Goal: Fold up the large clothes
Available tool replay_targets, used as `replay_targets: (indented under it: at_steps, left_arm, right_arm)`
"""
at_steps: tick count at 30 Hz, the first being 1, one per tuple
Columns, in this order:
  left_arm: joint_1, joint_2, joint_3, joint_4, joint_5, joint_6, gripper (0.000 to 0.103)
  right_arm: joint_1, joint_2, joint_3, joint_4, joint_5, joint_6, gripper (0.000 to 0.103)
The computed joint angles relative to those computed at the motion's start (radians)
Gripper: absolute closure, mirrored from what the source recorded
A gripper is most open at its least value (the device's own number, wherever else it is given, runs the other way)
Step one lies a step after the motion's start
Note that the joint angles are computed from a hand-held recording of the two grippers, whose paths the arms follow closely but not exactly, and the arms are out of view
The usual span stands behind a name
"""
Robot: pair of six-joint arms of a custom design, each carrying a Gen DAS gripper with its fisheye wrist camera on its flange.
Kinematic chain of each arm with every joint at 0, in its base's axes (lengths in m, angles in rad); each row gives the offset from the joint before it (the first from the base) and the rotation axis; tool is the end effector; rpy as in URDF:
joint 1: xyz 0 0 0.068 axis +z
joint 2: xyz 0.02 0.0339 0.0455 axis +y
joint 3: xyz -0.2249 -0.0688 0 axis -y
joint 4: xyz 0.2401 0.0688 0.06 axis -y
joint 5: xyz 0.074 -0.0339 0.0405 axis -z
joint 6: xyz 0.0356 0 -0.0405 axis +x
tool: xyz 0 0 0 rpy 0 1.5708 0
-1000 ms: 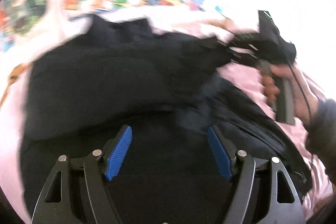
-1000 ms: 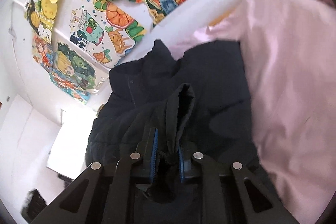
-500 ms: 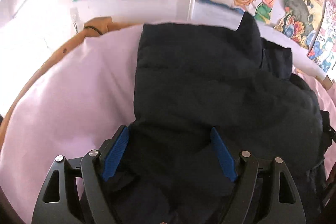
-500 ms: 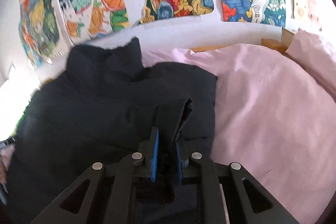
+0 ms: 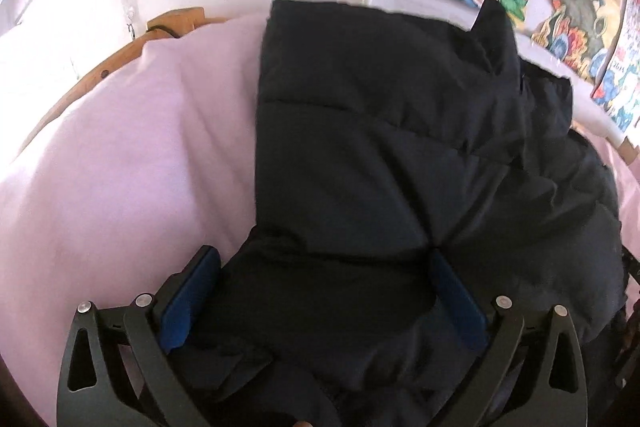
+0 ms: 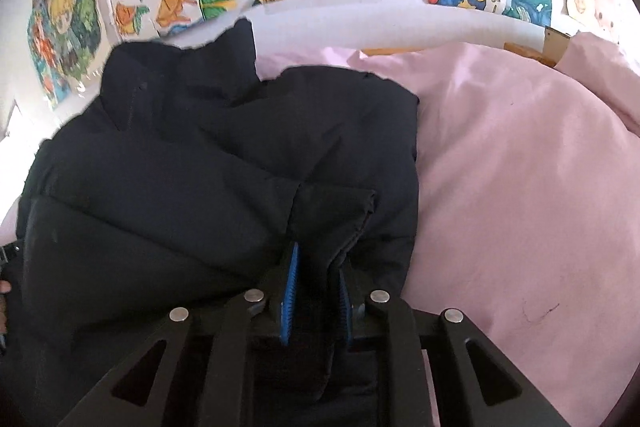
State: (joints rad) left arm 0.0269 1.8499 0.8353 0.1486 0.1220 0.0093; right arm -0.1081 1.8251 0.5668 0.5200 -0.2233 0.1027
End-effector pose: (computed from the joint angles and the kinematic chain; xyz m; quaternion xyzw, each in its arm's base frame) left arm 0.3305 0.0046 0.0742 0.0128 0.9370 -0.0510 0.3455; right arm 0.2871 -0.0232 0.0480 0.0508 0.9086 0.1008 0.4021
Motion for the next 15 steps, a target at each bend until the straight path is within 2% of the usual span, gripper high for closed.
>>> replay_targets:
  at_steps: [4,6,8,11,15]
  left_arm:
    - [0.051,-0.180,-0.126,0.020,0.064,0.003,0.001]
    - [0.076,-0.268,-0.178,0.052,0.109,-0.006,0.001]
    - [0.094,-0.301,-0.169,0.053,0.182,-0.035,0.001]
    - [0.069,-0.231,-0.010,-0.067,0.238,-0.071,0.001]
    - [-0.009,-0.029,0.289,-0.159,0.253,-0.121,0.001]
  right_arm:
    - [-0.057,-0.114,-0.027,-0.073,-0.091,-0.003,0.061]
    - [-0.096,-0.204,-0.053,-0.098,-0.153,-0.007,0.031]
    - [-0.108,-0.266,-0.055,-0.101,-0.171,0.018,0.022]
    - [-0.068,-0.260,0.073,-0.206,-0.170,0.051,0.019]
    - [0.025,-0.036,0.458,-0.405,-0.158,0.146,0.019]
